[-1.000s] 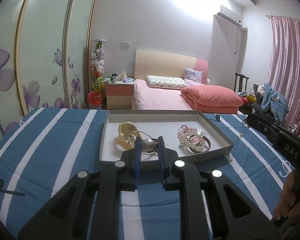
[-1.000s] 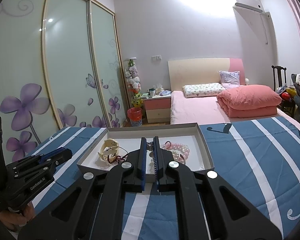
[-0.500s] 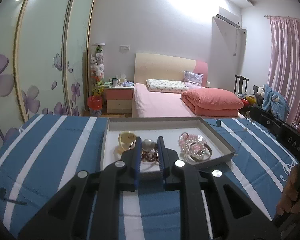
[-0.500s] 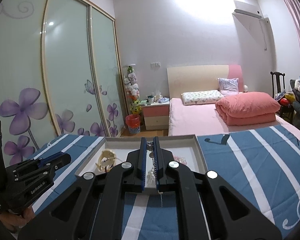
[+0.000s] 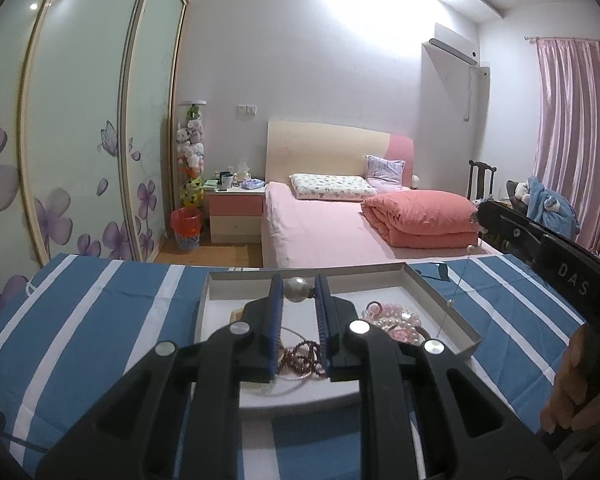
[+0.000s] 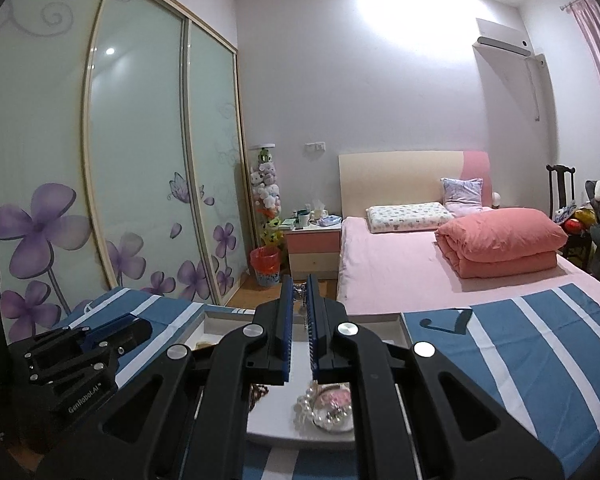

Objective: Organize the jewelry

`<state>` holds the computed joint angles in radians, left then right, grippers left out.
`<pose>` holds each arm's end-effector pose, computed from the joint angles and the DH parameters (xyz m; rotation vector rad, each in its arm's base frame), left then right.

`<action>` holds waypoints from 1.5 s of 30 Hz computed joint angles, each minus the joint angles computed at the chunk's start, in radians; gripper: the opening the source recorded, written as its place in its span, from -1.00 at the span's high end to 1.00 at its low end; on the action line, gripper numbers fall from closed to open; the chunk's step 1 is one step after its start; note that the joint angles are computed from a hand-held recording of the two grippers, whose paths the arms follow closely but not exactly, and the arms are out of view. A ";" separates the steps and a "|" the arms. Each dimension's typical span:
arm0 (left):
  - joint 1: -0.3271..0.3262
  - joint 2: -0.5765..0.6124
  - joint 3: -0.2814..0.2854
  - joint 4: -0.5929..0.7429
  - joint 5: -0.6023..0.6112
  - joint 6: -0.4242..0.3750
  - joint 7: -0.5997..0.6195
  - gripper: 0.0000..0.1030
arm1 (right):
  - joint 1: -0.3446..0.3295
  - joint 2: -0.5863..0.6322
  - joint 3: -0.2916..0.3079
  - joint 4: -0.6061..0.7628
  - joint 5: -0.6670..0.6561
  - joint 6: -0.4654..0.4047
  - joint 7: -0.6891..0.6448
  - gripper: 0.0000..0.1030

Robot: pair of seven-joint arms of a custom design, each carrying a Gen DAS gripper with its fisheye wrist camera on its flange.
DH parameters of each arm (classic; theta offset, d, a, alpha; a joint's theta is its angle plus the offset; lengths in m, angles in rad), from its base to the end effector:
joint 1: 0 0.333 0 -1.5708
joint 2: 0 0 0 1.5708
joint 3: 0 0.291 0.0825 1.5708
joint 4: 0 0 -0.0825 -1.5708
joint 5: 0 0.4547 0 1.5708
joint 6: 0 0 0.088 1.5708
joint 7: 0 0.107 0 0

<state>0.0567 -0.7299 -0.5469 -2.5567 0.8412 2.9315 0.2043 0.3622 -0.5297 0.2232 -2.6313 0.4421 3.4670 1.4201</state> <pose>0.4012 -0.2813 0.5139 -1.5307 1.4670 -1.0756 0.4209 0.2266 0.5206 -1.4789 1.1311 -0.7495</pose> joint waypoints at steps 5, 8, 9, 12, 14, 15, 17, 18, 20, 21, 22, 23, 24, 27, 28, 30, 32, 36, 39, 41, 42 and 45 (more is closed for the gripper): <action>0.037 0.056 -0.014 0.039 0.023 0.004 -0.013 0.68 | 0.028 0.063 -0.041 0.040 -0.026 0.007 0.015 0.85; 0.042 0.086 -0.015 0.060 0.041 -0.005 -0.019 0.68 | 0.042 0.096 -0.063 0.059 -0.043 0.004 0.025 0.85; 0.045 0.101 -0.015 0.070 0.049 -0.007 -0.021 0.68 | 0.040 0.103 -0.062 0.065 -0.044 0.001 0.026 0.85; 0.040 0.136 -0.003 0.087 0.068 -0.011 -0.028 0.68 | 0.047 0.123 -0.077 0.082 -0.054 -0.020 0.036 0.84; 0.032 0.159 0.010 0.096 0.080 -0.013 -0.031 0.68 | 0.061 0.130 -0.099 0.091 -0.070 -0.046 0.046 0.73; 0.029 0.174 0.014 0.103 0.085 -0.015 -0.032 0.68 | 0.070 0.128 -0.111 0.089 -0.078 -0.052 0.052 0.47; 0.019 0.192 0.027 0.109 0.097 -0.016 -0.035 0.68 | 0.069 0.123 -0.112 0.079 -0.082 -0.048 0.060 0.13; 0.015 0.206 0.031 0.115 0.103 -0.019 -0.038 0.67 | 0.057 0.117 -0.101 0.070 -0.079 -0.042 0.059 0.13; 0.006 0.233 0.041 0.129 0.113 -0.032 -0.045 0.60 | 0.040 0.114 -0.085 0.067 -0.072 -0.050 0.060 0.13; 0.002 0.245 0.048 0.135 0.120 -0.035 -0.050 0.45 | 0.040 0.112 -0.087 0.065 -0.072 -0.053 0.062 0.13; 0.000 0.254 0.051 0.141 0.131 -0.040 -0.060 0.37 | 0.037 0.115 -0.087 0.067 -0.072 -0.055 0.064 0.13; -0.003 0.260 0.056 0.144 0.142 -0.043 -0.070 0.37 | 0.027 0.110 -0.079 0.062 -0.067 -0.060 0.065 0.13; -0.013 0.268 0.065 0.147 0.147 -0.050 -0.068 0.37 | 0.020 0.114 -0.073 0.067 -0.064 -0.063 0.065 0.13; -0.036 0.270 0.088 0.145 0.162 -0.060 -0.077 0.37 | 0.007 0.115 -0.064 0.070 -0.057 -0.076 0.069 0.13; -0.042 0.268 0.094 0.143 0.166 -0.063 -0.080 0.37 | 0.005 0.112 -0.063 0.068 -0.057 -0.080 0.070 0.13; -0.057 0.254 0.108 0.132 0.165 -0.068 -0.081 0.37 | -0.008 0.106 -0.049 0.065 -0.053 -0.087 0.071 0.13; -0.067 0.239 0.116 0.121 0.160 -0.073 -0.084 0.37 | -0.018 0.092 -0.037 0.055 -0.049 -0.094 0.073 0.13; -0.091 0.178 0.135 0.074 0.123 -0.077 -0.070 0.37 | -0.036 0.063 -0.012 0.036 -0.041 -0.102 0.081 0.13; -0.109 0.119 0.139 0.029 0.083 -0.082 -0.054 0.30 | -0.042 0.029 -0.003 0.011 -0.037 -0.111 0.092 0.13; -0.115 0.081 0.133 0.002 0.056 -0.084 -0.047 0.24 | -0.053 0.003 0.011 -0.008 -0.033 -0.123 0.102 0.12; -0.126 0.053 0.137 -0.019 0.037 -0.085 -0.039 0.22 | -0.055 -0.015 0.016 -0.021 -0.032 -0.132 0.109 0.12; -0.148 -0.012 0.136 -0.070 -0.014 -0.087 -0.016 0.14 | -0.071 -0.057 0.041 -0.054 -0.032 -0.151 0.133 0.10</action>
<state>-0.0912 -0.7420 -0.4106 -2.6268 0.8273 2.8441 0.1887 0.2909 -0.5863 0.2640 -2.6850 0.4099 3.3161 1.5527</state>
